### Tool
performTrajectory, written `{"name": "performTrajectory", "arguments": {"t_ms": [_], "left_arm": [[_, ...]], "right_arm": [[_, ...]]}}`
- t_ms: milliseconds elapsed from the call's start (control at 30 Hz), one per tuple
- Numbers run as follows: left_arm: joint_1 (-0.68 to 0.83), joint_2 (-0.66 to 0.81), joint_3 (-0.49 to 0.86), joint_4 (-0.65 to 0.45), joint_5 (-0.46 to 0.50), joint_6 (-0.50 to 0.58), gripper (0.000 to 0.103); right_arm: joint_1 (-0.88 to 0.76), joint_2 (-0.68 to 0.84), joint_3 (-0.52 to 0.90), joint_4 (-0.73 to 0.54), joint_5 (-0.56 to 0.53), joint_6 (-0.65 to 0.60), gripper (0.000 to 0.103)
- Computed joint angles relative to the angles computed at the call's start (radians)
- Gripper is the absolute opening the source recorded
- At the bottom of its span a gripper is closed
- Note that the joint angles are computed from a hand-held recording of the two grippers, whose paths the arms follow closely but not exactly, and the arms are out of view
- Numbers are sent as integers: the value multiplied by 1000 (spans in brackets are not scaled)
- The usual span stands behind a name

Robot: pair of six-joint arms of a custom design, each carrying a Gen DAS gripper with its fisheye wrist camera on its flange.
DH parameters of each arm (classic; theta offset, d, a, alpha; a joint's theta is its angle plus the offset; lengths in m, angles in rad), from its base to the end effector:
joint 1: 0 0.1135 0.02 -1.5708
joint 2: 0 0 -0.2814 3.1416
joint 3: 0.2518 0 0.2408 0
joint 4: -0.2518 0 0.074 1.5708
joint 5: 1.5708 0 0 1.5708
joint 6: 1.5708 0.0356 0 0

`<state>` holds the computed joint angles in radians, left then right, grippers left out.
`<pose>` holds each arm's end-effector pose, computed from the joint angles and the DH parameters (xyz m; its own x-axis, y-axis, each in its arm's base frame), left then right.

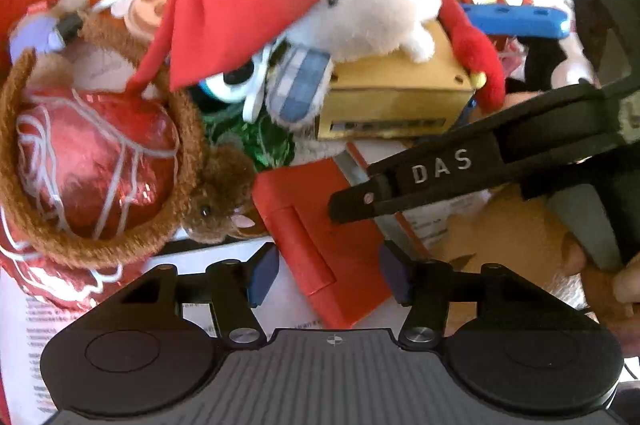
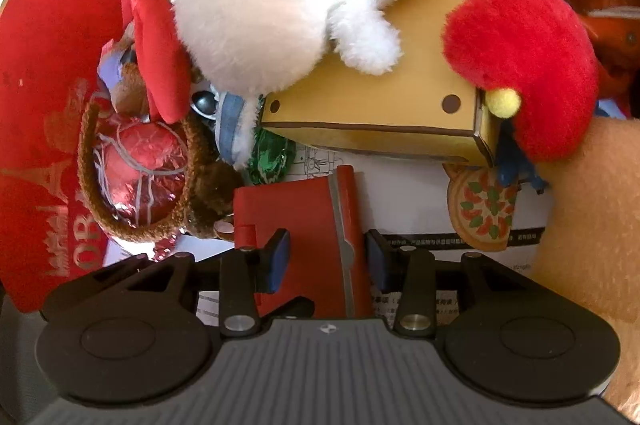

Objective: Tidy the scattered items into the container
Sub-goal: 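Close both grippers on the red rectangular case, then tighten both grippers on the red case and pull it free of the pile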

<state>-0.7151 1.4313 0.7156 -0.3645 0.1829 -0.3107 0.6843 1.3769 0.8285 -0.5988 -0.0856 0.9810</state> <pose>0.1827 -0.1672 0.1883 -0.8510 0.3409 -0.3995 0.4719 0.8302 -0.2968 0.1849 0.1547 0.2195 -0.9389 0.3026 -0.1639 0.2216 0.8959 0.3849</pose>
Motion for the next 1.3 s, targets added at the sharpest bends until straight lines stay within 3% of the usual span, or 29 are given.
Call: {"name": "performTrajectory", "arguments": {"t_ms": [167,367,433,700,900,1033,1067,1133,1167,1200,1300], "left_arm": [[27,-63,-13,-12,18,-25,59],[41,-93,-6,-32,66,-63,59],[17,-48,-26,50,56,-82,59],[63,-96,-33,54,34,-178,59],[-28,-129,-15,37,-97,-189,59],[-48,-182,-11,13,-121,-173,57],[-49,-166,-12,22,-127,-162,48],[-30,-114,3,10,-98,-176,43],[-32,-94,5,16,-102,-184,33],[-36,-91,5,16,-111,-184,31],[-44,-58,23,5,-112,-157,33]], "right_arm": [[10,-33,-23,6,22,22,31],[-6,-43,-40,30,21,23,34],[-2,-46,-46,38,37,40,35],[-1,-69,-77,98,8,109,35],[-29,-81,-92,147,-34,141,35],[-62,-102,-122,188,-83,176,35],[-70,-98,-114,184,-92,177,35],[-60,-89,-104,176,-92,179,27],[-67,-113,-122,192,-118,185,11],[-72,-118,-139,236,-152,212,3],[-46,-100,-105,212,-117,187,3]]}}
